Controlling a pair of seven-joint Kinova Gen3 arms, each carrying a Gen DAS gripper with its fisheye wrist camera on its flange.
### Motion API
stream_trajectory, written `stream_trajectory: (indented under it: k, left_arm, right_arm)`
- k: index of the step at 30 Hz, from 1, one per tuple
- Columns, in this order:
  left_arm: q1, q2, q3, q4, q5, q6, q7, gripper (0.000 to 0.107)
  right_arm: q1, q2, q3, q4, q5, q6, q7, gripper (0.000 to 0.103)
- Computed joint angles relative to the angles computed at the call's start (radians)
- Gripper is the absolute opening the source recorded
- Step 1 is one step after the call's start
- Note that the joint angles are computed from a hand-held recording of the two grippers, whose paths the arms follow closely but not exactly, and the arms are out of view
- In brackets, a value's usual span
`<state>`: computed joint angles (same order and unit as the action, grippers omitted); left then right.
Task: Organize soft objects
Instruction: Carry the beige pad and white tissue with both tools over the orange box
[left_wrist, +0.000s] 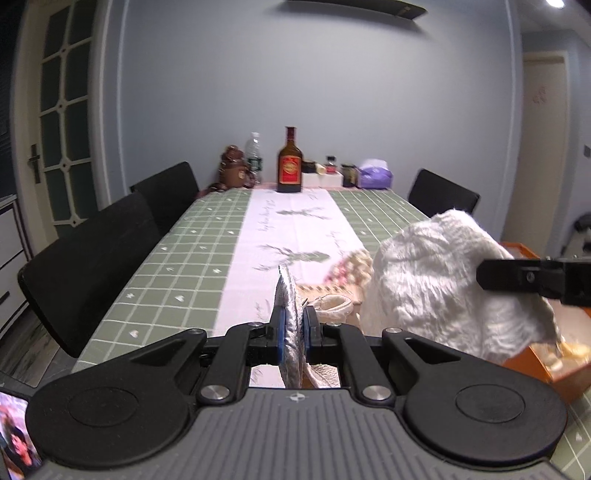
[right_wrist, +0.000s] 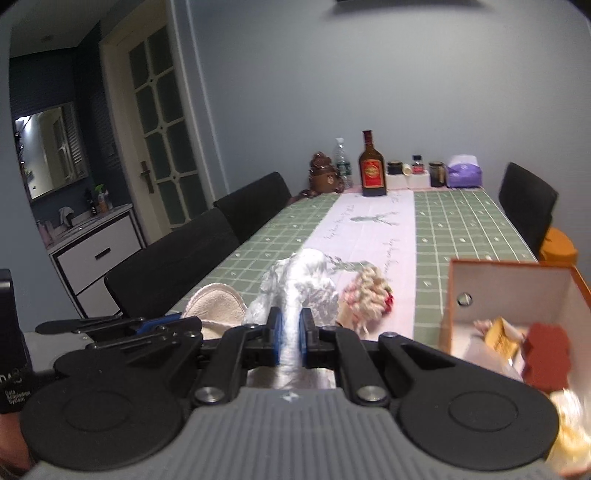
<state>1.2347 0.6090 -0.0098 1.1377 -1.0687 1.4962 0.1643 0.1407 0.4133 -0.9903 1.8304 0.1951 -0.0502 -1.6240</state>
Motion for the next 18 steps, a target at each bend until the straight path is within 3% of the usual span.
stream_trajectory:
  k: [6, 12, 18]
  left_arm:
    - [0.013, 0.047, -0.001, -0.063, 0.013, -0.012, -0.052, 0.010]
    - [0.040, 0.104, -0.041, -0.175, 0.007, -0.007, -0.142, 0.010]
    - [0.050, 0.152, -0.097, -0.293, 0.004, -0.044, -0.241, 0.010]
  right_arm:
    - [0.134, -0.021, -0.074, 0.094, 0.009, -0.037, -0.044, 0.007]
    - [0.281, -0.010, -0.170, 0.158, 0.097, -0.128, -0.140, 0.007]
    - [0.376, -0.036, -0.189, 0.196, 0.177, -0.225, -0.224, 0.007]
